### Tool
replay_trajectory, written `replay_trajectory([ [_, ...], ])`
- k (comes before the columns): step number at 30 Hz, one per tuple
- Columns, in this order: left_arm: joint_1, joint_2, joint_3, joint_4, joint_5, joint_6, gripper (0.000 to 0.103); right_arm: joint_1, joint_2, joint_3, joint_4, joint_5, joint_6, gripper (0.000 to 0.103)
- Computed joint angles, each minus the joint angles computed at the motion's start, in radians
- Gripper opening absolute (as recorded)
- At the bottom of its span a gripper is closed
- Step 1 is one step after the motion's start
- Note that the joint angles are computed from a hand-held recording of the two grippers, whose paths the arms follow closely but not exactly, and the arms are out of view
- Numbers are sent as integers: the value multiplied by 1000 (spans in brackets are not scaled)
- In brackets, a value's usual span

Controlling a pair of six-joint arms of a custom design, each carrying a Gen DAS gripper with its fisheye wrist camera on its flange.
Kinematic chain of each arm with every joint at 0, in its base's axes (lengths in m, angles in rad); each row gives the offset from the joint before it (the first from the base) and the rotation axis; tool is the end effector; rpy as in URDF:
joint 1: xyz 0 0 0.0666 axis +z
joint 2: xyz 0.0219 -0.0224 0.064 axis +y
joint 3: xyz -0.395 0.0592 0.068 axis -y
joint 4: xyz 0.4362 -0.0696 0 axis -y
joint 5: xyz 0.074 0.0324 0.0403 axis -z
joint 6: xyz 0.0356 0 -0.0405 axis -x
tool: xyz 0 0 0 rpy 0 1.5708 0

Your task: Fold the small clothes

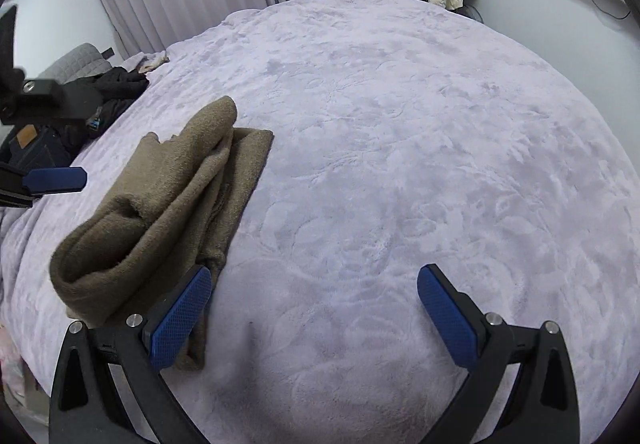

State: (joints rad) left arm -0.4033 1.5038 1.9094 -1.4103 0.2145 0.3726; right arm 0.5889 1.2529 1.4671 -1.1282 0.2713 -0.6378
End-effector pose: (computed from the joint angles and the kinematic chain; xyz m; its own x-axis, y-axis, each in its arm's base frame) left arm 0.4773 -0.2123 0.6095 -0.9008 -0.0023 -0.4341 0.1724 0.9159 -0.3626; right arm 0.3841 0.2446 0.5339 -0.7667 0.1777 -0.6169 0.0715 0.9786 0.1931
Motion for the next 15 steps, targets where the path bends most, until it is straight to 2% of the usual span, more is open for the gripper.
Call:
replay_trajectory([
  [2, 6, -35, -58, 11, -185, -29, 94, 0, 6, 15, 3, -35, -27, 102],
  [3, 11, -53, -94, 18, -227, -49, 94, 0, 8, 21, 10, -57, -43, 102],
  [5, 25, -86, -163, 40, -225, -78, 94, 5, 12, 35, 31, -101, -66, 102],
  [8, 13, -122, -249, 80, -385, -78, 94, 33, 50, 99, 18, -100, -61, 102],
  [9, 20, -130, -270, 80, -383, -78, 94, 49, 67, 124, 5, -81, -51, 102],
  [11, 45, -129, -303, 59, -281, -98, 94, 74, 107, 171, -29, -67, 3, 102],
  [12, 51, -127, -321, 41, -234, -127, 94, 91, 144, 207, -92, -31, 43, 102],
  [15, 56, -159, -390, 53, -215, -168, 94, 138, 243, 268, -341, 187, 65, 102],
])
